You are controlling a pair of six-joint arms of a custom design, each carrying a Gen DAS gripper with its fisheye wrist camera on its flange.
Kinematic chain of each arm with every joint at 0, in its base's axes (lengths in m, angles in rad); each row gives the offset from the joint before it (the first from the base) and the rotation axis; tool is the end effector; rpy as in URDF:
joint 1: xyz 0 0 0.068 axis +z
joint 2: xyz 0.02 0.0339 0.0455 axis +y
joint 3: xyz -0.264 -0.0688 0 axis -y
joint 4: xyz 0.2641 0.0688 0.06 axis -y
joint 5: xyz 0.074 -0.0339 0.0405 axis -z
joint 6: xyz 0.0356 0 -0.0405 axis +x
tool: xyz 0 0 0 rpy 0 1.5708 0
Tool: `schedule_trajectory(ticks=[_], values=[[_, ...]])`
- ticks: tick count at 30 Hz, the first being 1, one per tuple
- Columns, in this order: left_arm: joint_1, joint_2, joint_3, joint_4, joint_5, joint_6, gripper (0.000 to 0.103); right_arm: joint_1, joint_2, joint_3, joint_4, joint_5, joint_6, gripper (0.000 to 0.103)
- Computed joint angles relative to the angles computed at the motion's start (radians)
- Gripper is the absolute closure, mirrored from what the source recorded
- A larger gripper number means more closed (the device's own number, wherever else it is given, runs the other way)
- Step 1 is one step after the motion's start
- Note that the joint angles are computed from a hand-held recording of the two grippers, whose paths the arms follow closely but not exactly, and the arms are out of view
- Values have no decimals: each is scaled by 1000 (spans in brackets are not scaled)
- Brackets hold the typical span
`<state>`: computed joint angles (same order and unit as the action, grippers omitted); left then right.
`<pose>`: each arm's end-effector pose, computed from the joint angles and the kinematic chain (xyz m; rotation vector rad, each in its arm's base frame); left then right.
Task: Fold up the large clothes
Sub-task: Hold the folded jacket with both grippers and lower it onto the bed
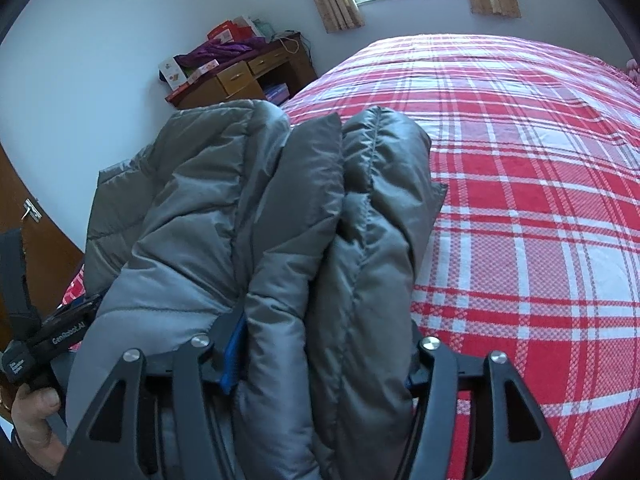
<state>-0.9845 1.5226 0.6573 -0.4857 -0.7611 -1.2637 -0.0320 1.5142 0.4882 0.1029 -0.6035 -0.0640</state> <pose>0.1565 -0.1913 0.1177 -0.4315 2.3225 0.1730 0.2561 0.0120 0.0999 -0.2870 2.3783 0.7024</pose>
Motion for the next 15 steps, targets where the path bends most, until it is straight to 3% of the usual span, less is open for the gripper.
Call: schedule_trajectory(ticks=[9,15], values=[[-48,70,122,-229,-23,-131,1,63,-73,-26,-2,129,15,37],[-91,87,162,-330,-32,-214,1,49,-87,-16,-34,122,22,34]])
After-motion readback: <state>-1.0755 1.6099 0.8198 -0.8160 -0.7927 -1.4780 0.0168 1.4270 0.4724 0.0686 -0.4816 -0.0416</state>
